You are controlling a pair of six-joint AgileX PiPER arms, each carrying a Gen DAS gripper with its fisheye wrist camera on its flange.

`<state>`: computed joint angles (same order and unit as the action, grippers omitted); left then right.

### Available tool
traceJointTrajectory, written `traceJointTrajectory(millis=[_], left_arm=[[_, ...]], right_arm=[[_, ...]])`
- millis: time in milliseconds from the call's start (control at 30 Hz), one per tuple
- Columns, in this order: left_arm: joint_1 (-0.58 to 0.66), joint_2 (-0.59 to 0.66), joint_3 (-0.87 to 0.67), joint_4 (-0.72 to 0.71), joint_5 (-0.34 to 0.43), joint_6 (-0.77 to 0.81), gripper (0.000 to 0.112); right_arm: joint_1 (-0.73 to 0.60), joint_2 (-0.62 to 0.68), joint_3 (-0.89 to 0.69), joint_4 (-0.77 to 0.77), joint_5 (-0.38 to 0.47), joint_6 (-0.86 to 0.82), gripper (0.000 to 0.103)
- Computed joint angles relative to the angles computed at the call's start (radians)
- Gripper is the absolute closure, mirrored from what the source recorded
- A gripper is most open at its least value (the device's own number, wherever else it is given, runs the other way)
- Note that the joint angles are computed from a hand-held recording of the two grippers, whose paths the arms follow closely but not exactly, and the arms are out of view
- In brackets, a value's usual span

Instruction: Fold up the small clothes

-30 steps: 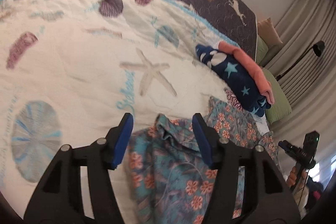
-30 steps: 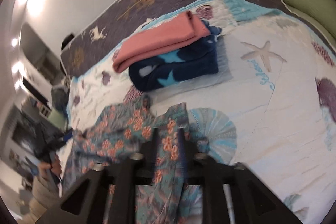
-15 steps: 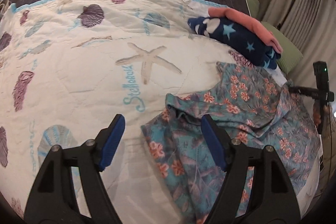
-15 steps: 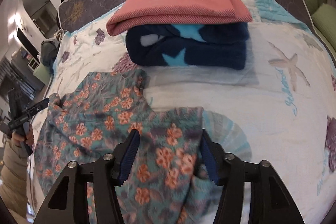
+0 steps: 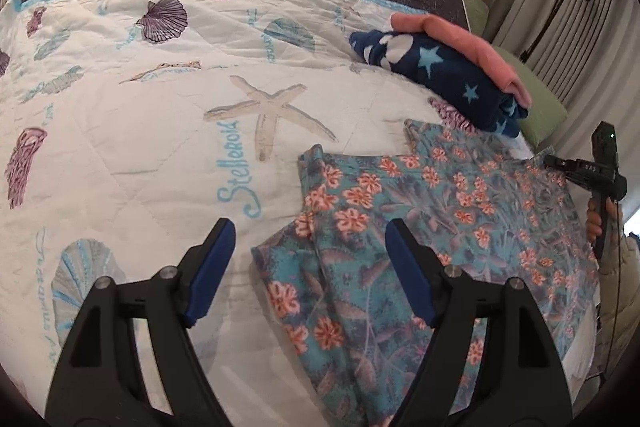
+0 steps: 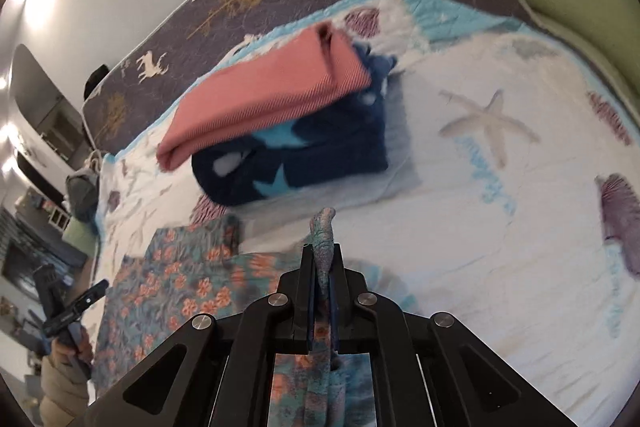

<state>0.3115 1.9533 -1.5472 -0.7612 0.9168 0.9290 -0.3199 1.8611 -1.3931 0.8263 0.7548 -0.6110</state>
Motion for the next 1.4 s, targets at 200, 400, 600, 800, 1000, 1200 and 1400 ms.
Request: traceJointTrajectory(millis=[200,400,600,800,1000,1200,1400], left_arm=[[-0.058,0.148,-0.219,0.068,0.090,-0.176,0.037],[-0.103,0.142,-0.212,0.043,0.038,-0.151,0.106],[-0.036,-0.019,-0.049,-0.197,-0.021,0.096,0.105],[-0.121,0.171,-0.255,0.147,-0.095,-0.278,0.100],[-0.057,0.082,-0.111,0.020,-0.094,-0.198,0.056],[0.171,-0.247,0.296,-0.246,0.068,0.202,0.043],[0.416,-0.507,0.676,-0.225,0.179,0.317,0.038]], right_arm=[[0.019,0.025,0.008,0.037,-0.006,-0.010,0.096],[0.009,0.015,0.044,0.068,-0.022,-0.046,0.096],[-0.038,-0.100,0.154,0.325,-0.050,-0.259,0.098],[0.033,-0.013,-0.012,0.110,-0.124,-0.025,0.097],[0.032,0.083,-0.033,-0.069,-0.076,0.164,0.088],[-0.160,-0.280,0.361,0.170,0.017,-0.223,0.074],[-0.411,-0.628,0.758,0.172,0.261,-0.401,0.059]])
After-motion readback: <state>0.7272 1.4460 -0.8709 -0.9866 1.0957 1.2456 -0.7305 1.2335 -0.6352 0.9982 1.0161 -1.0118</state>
